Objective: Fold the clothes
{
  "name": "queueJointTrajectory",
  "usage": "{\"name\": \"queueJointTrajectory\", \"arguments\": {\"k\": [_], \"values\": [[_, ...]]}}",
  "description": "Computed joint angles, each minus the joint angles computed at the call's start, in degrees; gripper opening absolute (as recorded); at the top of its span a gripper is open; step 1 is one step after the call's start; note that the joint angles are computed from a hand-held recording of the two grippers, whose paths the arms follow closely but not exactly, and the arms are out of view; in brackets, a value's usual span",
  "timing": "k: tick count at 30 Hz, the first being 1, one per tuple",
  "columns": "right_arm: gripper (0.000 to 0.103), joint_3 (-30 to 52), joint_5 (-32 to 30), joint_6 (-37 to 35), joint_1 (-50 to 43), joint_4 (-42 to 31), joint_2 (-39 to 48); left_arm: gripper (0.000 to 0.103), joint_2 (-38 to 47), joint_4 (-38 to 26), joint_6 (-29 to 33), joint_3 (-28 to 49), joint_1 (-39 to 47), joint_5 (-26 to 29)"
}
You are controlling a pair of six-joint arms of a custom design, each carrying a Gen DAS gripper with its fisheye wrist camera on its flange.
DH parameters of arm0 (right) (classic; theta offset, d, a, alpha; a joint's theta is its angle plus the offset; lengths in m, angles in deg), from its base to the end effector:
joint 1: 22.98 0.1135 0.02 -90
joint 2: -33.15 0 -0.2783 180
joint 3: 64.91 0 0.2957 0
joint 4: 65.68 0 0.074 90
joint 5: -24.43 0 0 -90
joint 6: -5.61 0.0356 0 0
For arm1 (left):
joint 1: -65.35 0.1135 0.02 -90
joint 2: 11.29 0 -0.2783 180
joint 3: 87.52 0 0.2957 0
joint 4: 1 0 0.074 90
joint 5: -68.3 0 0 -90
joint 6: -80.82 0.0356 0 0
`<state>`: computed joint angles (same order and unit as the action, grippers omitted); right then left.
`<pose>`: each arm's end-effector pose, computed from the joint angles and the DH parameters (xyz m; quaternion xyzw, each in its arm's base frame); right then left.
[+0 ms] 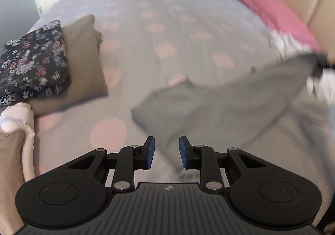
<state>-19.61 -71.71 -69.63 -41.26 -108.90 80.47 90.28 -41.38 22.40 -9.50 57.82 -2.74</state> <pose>0.1948 -0.0603 0.2300 0.2430 0.8910 0.0378 0.3815 0.3893 -0.0631 0.1713 0.3566 0.8931 -0.1106 0.2510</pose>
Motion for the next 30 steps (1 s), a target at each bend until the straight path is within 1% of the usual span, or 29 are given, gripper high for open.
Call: {"name": "queueJointTrajectory", "arguments": {"k": [4, 6, 9, 12, 14, 16, 19, 21, 23, 24, 26, 30], "values": [[0.006, -0.3, -0.9, -0.1, -4.3, 1.0, 5.5, 0.024, -1.0, 4.4, 6.3, -7.3, -2.1, -3.2], [0.006, -0.8, -1.0, -0.5, -5.4, 1.4, 6.9, 0.024, -1.6, 8.0, 8.4, -10.8, -3.3, -4.0], [0.006, -1.4, -0.9, -0.6, -5.6, 1.8, 8.1, 0.024, -1.9, 14.1, 12.2, -15.1, -5.7, -6.0], [0.006, -2.3, -0.4, -1.0, -5.1, 1.9, 7.8, 0.024, -1.0, 18.4, 13.7, -17.1, -7.8, -10.1], [0.006, -2.7, 0.2, -1.2, -4.5, 2.1, 7.8, 0.013, -0.4, 18.6, 12.0, -16.5, -7.9, -10.1], [0.006, -2.7, 0.6, -0.7, -4.6, 2.1, 8.3, 0.005, -1.0, 17.6, 9.9, -15.8, -7.5, -9.4], [0.006, -2.9, -0.3, 0.7, -6.4, 1.4, 6.9, 0.003, -1.8, 15.8, 7.3, -14.8, -6.8, -8.8], [0.006, -2.5, 0.1, 0.9, -7.6, 1.7, 8.2, 0.003, -1.4, 15.6, 7.0, -14.7, -6.6, -10.1], [0.006, -2.2, 1.4, 1.1, -8.3, 2.6, 11.7, 0.003, -0.8, 15.7, 7.2, -14.6, -6.6, -11.0], [0.006, -2.1, 2.0, 1.3, -8.6, 3.1, 13.7, 0.001, -0.6, 15.8, 7.2, -14.6, -6.7, -11.7], [0.005, -2.0, 1.9, 1.6, -10.0, 4.5, 17.3, 0.000, -0.4, 16.0, 7.1, -14.6, -6.9, -13.2], [0.003, -2.3, 2.4, -0.1, -10.7, 8.7, 21.7, 0.000, -0.4, 13.9, 7.2, -13.5, -6.4, -11.9]]}}
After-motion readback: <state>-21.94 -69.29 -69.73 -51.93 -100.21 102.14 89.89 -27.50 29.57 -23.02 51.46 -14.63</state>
